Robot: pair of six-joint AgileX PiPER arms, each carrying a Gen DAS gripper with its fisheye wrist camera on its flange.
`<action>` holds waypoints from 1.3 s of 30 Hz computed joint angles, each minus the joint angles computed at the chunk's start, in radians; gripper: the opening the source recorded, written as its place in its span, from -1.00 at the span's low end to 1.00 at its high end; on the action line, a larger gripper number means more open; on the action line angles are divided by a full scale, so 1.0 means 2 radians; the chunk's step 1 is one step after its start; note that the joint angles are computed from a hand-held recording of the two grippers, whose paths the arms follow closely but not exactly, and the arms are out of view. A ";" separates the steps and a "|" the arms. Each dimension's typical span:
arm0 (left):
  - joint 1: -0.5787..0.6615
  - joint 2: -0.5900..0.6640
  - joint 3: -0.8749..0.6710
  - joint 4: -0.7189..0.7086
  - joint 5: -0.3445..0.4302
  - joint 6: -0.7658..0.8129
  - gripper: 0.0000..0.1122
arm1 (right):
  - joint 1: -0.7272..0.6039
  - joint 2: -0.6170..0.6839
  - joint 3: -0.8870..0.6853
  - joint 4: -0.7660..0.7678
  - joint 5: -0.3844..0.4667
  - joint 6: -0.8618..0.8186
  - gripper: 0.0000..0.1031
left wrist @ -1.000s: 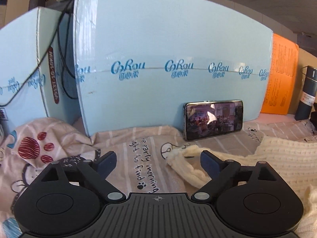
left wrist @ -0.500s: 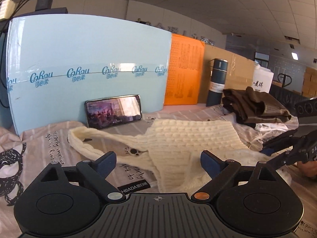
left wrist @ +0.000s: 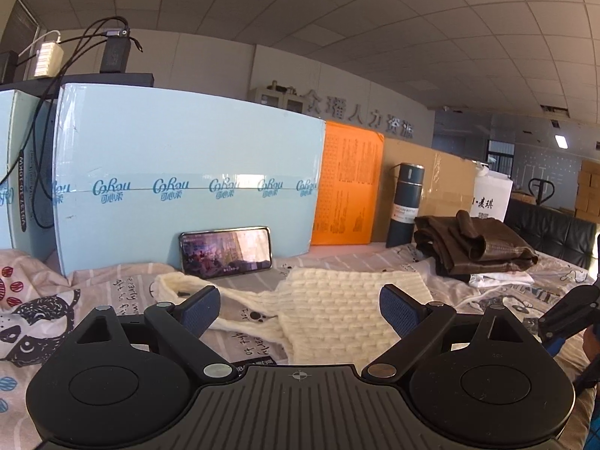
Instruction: Fold clothes
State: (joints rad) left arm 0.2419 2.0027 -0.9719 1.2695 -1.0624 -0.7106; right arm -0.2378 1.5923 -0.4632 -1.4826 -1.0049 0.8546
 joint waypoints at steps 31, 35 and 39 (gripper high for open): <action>0.052 -0.030 0.059 -0.017 0.095 0.015 -0.39 | -0.029 0.101 -0.079 0.352 0.116 0.064 0.58; 0.076 -0.046 0.071 -0.075 0.168 0.022 0.58 | -0.008 0.130 -0.134 0.395 0.182 0.087 0.58; 0.087 -0.059 0.054 -0.115 0.183 -0.011 0.60 | 0.001 0.162 -0.187 0.389 0.228 0.143 0.58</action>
